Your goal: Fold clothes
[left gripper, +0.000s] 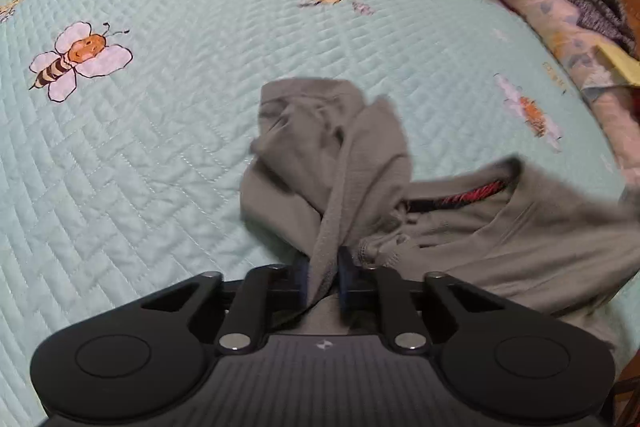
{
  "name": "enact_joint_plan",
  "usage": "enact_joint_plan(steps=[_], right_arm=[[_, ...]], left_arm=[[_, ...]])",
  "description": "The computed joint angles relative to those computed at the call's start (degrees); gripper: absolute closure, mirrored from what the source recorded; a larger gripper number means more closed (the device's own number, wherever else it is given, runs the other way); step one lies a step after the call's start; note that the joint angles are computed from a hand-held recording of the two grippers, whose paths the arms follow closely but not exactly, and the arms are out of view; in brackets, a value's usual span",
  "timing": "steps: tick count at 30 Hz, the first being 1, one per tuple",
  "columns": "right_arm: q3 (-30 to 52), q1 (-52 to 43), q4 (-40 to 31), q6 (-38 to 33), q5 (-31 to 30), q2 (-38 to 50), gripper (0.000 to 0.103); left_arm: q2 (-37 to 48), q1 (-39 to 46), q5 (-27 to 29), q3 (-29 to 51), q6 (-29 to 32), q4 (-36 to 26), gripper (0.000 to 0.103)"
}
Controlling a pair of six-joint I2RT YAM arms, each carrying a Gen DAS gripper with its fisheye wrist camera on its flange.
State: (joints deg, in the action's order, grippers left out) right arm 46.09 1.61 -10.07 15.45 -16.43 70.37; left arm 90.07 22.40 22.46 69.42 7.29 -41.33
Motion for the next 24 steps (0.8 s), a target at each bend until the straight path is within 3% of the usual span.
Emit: enact_joint_plan(steps=[4,7,11,14,15,16,18,21,24], right_arm=[[-1.73,-2.78,-1.55,1.98,-3.13,0.16,0.099],[1.18,-4.04,-2.02,5.37,-7.42,2.70,0.099],[6.96,-4.77,4.39,11.38,-11.29,1.19,0.099],[11.22,-5.44,9.07,14.82,-11.36,0.51,0.099],[13.12,-5.09,7.53,12.92,-10.00,1.00,0.098],[15.04,-4.75,6.03,11.04,-8.65,1.53,0.098],[17.61,-3.68,-0.51,5.59,-4.86,3.13,0.093],[18.05,-4.17,-13.24,-1.75,-4.97,5.88,0.083],[13.85,-5.31,-20.50,-3.88,-2.21,6.27,0.080]], left_arm=[[-5.14,1.90,0.07,2.36,-2.16,0.12,0.094],[-5.04,1.65,-2.72,11.07,-0.74,-1.03,0.094],[-3.53,5.03,0.59,25.62,-3.56,-3.48,0.095],[-6.71,9.25,3.40,27.77,-5.01,1.87,0.095],[-7.34,10.47,3.49,28.19,-3.98,2.52,0.094],[-6.78,12.04,4.81,29.59,-1.59,0.20,0.083],[-4.82,16.28,9.33,30.54,2.65,-6.91,0.081],[-4.73,23.20,12.05,22.65,10.32,-12.68,0.083],[-4.21,29.70,12.57,13.89,17.84,-16.46,0.084]])
